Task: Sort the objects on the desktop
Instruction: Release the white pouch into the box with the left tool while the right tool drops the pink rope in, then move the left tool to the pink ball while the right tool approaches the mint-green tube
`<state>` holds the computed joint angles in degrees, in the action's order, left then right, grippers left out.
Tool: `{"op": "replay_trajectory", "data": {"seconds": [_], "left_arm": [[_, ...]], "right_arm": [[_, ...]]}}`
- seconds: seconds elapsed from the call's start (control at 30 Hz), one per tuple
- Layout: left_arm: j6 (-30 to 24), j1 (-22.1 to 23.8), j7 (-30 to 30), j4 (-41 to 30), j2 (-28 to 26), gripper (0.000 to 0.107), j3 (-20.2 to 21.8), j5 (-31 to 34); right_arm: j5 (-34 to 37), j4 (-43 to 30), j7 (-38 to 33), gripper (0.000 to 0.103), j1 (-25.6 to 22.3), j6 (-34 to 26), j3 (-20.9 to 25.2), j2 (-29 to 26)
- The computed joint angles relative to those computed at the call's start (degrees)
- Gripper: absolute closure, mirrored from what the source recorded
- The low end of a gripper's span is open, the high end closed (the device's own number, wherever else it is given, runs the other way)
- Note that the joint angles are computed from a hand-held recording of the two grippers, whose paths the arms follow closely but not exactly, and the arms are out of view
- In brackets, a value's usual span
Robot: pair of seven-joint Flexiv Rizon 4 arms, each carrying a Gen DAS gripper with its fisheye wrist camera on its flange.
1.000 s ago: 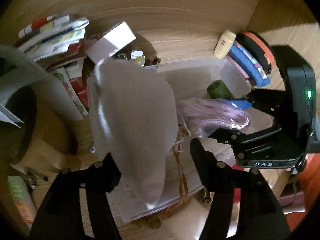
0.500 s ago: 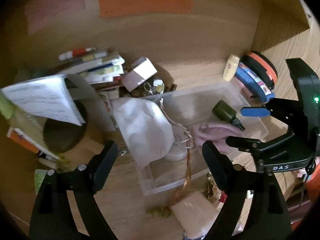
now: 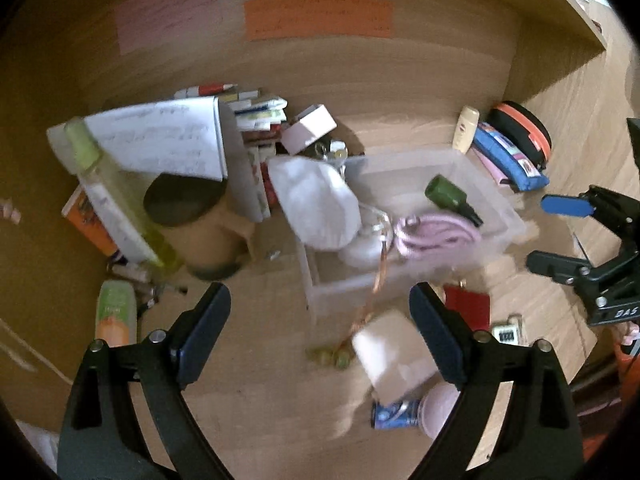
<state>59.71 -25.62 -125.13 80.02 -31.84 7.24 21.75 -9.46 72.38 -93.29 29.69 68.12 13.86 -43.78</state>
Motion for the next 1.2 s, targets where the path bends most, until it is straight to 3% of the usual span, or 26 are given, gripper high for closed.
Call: {"op": "replay_trajectory", "data": {"seconds": [0.27,0.6,0.8,1.03,1.2], "left_arm": [[1.1,-2.1,-2.2,5.0,1.5,0.015,-0.4,2.3],[4.4,-1.4,-1.3,9.6,-0.3,0.015,-3.0,-2.5],[12.5,-3.5,-6.1,13.8,0.0,0.015,-1.1,-4.6],[14.9,-5.5,-4.1,13.7,-0.9,0.015,-1.1,-6.1],[13.8,-6.3,-0.2,11.6,-3.2,0.015,-2.1,-7.4]], "right_arm": [[-3.6,12.6,3.6,0.021,1.1,9.0,-3.8,4.9],[-4.5,19.1,6.9,0.021,-1.8,9.0,-1.3,5.5],[-0.5,21.3,7.3,0.021,-4.6,8.3,2.2,5.4],[0.3,23.9,11.0,0.021,-4.2,10.4,1.5,5.3],[-3.0,27.5,15.7,0.022,0.0,16.4,-4.3,6.1]]}}
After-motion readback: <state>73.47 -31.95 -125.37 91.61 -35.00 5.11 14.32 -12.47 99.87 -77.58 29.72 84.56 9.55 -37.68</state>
